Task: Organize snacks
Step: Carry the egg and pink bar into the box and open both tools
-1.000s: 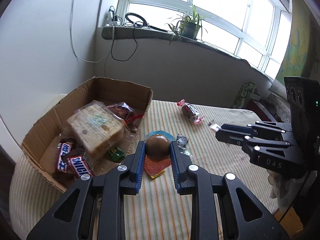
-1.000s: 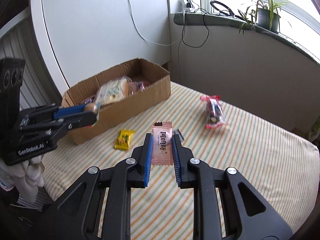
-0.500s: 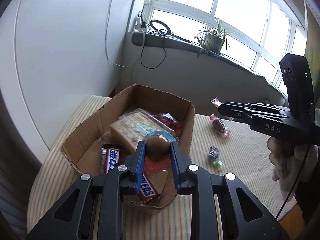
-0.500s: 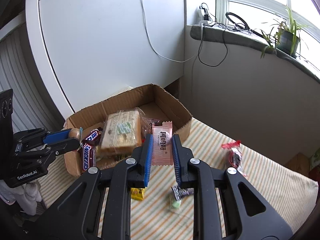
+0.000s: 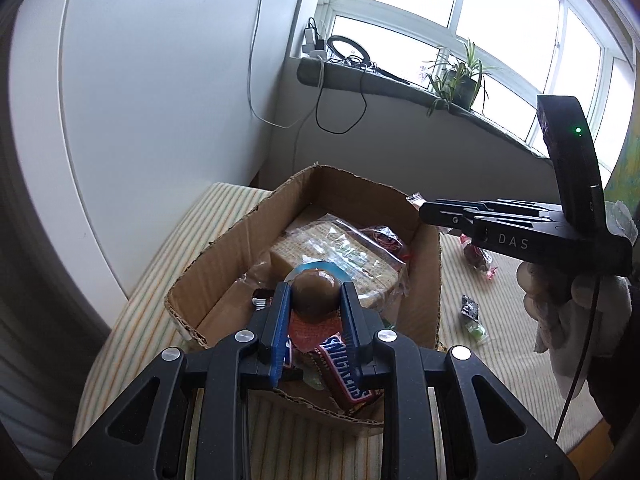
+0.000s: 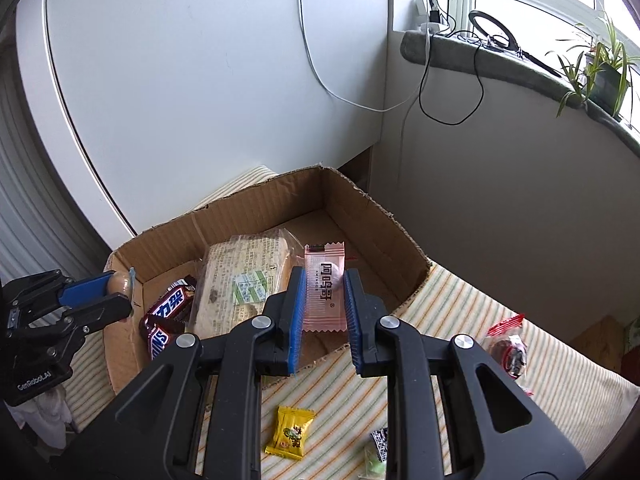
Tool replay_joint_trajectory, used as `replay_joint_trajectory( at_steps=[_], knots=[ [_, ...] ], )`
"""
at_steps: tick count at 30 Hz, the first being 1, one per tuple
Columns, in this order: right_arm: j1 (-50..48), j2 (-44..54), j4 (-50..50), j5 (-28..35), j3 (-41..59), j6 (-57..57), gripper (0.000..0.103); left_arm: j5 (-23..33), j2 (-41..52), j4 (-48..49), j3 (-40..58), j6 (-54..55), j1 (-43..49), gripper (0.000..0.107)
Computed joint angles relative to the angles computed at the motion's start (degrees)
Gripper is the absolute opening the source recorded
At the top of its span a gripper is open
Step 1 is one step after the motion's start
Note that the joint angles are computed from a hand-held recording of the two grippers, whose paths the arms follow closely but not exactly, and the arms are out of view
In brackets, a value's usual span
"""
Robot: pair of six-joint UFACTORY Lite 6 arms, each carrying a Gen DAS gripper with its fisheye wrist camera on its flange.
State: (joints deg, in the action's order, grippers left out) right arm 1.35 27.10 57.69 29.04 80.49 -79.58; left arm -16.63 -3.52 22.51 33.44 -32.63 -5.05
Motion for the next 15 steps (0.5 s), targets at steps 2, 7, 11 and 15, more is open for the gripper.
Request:
replay_joint_trajectory(
  at_steps=[2,7,11,15],
  knots=[
    [0.4,0.7,-0.4,-0.1,0.6,0.5,0.020,0.1,-0.1,-0.6,0.0,0.5,-0.1,0.023],
    [0.8,1.2,-0.5,0.2,1.3,0.5,0.020,0.6,-0.3,-2.2,0.1,1.8,-0.4,0.023],
    [0.9,0.1,1.2,-0.5,0.3,-1.3,0.032,1.2,-0.5,-3.8,0.2,3.0,-0.8,0.024],
    [0.7,-1.7,4.0,-1.5,-1.6,-3.8,0.058,1.8,-0.8,-5.5,0.3,4.5,-1.4,0.041]
  ],
)
